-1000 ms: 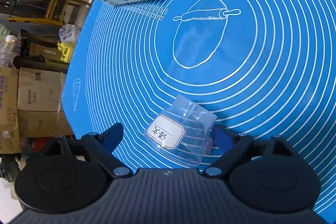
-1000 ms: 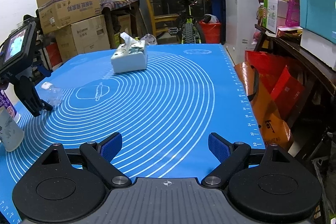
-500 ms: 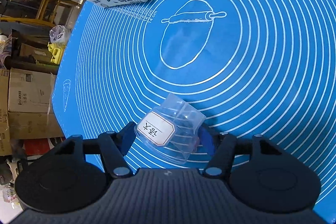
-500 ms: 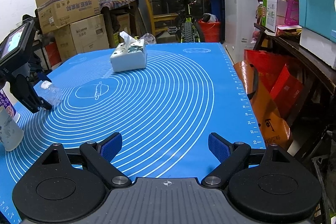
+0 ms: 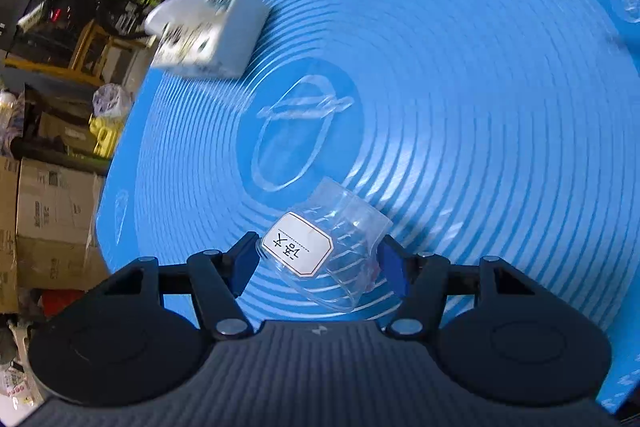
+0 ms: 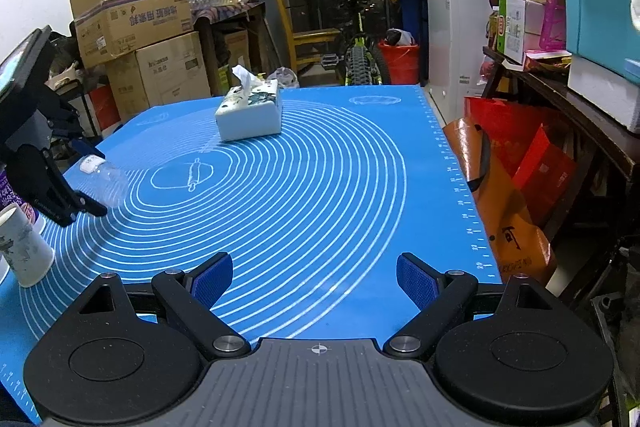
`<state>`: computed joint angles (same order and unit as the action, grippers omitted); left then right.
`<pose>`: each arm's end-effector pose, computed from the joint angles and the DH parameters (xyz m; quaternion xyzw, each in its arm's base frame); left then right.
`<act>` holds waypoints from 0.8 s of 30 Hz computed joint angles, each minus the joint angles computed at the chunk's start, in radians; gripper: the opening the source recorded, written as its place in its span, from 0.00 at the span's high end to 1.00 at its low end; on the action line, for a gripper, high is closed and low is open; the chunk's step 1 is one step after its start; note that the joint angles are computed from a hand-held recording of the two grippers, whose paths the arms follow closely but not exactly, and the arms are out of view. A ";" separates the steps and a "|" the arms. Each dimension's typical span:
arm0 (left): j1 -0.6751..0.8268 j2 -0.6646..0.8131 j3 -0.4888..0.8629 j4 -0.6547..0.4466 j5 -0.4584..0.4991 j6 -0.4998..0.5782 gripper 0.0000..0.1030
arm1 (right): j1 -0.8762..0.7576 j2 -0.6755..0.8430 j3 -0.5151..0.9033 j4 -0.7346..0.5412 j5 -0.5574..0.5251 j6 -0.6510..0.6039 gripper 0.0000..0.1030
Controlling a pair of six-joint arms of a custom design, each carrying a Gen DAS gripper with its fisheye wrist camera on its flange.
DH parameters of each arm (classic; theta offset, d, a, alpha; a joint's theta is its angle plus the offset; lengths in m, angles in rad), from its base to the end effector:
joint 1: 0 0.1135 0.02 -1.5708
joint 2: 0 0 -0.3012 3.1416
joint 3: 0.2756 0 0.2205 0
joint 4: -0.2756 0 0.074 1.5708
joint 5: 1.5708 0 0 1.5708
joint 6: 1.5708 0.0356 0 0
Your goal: Flip cup upside down
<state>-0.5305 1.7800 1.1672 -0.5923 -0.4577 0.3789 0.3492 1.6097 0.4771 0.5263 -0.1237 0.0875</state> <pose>0.2913 -0.1527 0.2363 0.3836 0.8785 0.2090 0.1935 0.2484 0.0951 0.1855 -0.1438 0.8730 0.1537 0.4400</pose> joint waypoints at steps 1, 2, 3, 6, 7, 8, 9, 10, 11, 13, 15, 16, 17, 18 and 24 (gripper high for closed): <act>-0.032 0.002 0.006 -0.007 -0.001 -0.023 0.36 | -0.004 -0.010 -0.005 -0.007 -0.001 -0.001 0.13; -0.056 0.004 0.007 -0.008 0.001 -0.039 0.36 | -0.009 -0.020 -0.009 -0.016 -0.002 -0.001 0.13; -0.083 0.007 0.009 -0.010 0.002 -0.056 0.36 | -0.014 -0.030 -0.015 -0.022 -0.004 -0.001 0.13; -0.164 0.031 0.032 -0.018 0.003 -0.107 0.36 | -0.033 -0.062 -0.041 -0.034 -0.013 -0.004 0.13; -0.192 0.046 0.047 -0.022 0.003 -0.125 0.36 | -0.042 -0.074 -0.054 -0.035 -0.017 -0.004 0.13; -0.211 0.054 0.054 -0.024 0.005 -0.136 0.36 | -0.050 -0.082 -0.063 -0.037 -0.021 -0.004 0.13; -0.232 0.066 0.066 -0.030 0.007 -0.146 0.36 | -0.060 -0.092 -0.071 -0.041 -0.026 -0.005 0.13; -0.254 0.080 0.080 -0.035 0.008 -0.155 0.36 | -0.072 -0.102 -0.080 -0.046 -0.031 -0.005 0.13; -0.272 0.093 0.093 -0.042 0.008 -0.163 0.36 | -0.084 -0.108 -0.086 -0.050 -0.037 -0.007 0.13; -0.303 0.125 0.127 -0.065 0.010 -0.181 0.36 | -0.109 -0.118 -0.100 -0.057 -0.048 -0.011 0.13; -0.320 0.152 0.155 -0.084 0.009 -0.188 0.36 | -0.134 -0.125 -0.110 -0.065 -0.062 -0.014 0.13; -0.329 0.168 0.172 -0.098 0.008 -0.192 0.36 | -0.145 -0.128 -0.115 -0.067 -0.067 -0.016 0.13; -0.334 0.177 0.179 -0.106 0.005 -0.194 0.36 | -0.154 -0.131 -0.120 -0.069 -0.072 -0.019 0.13; -0.339 0.189 0.187 -0.113 0.001 -0.195 0.36 | -0.159 -0.137 -0.128 -0.070 -0.075 -0.020 0.13; -0.358 0.218 0.203 -0.130 -0.029 -0.235 0.36 | -0.191 -0.150 -0.146 -0.084 -0.096 -0.028 0.13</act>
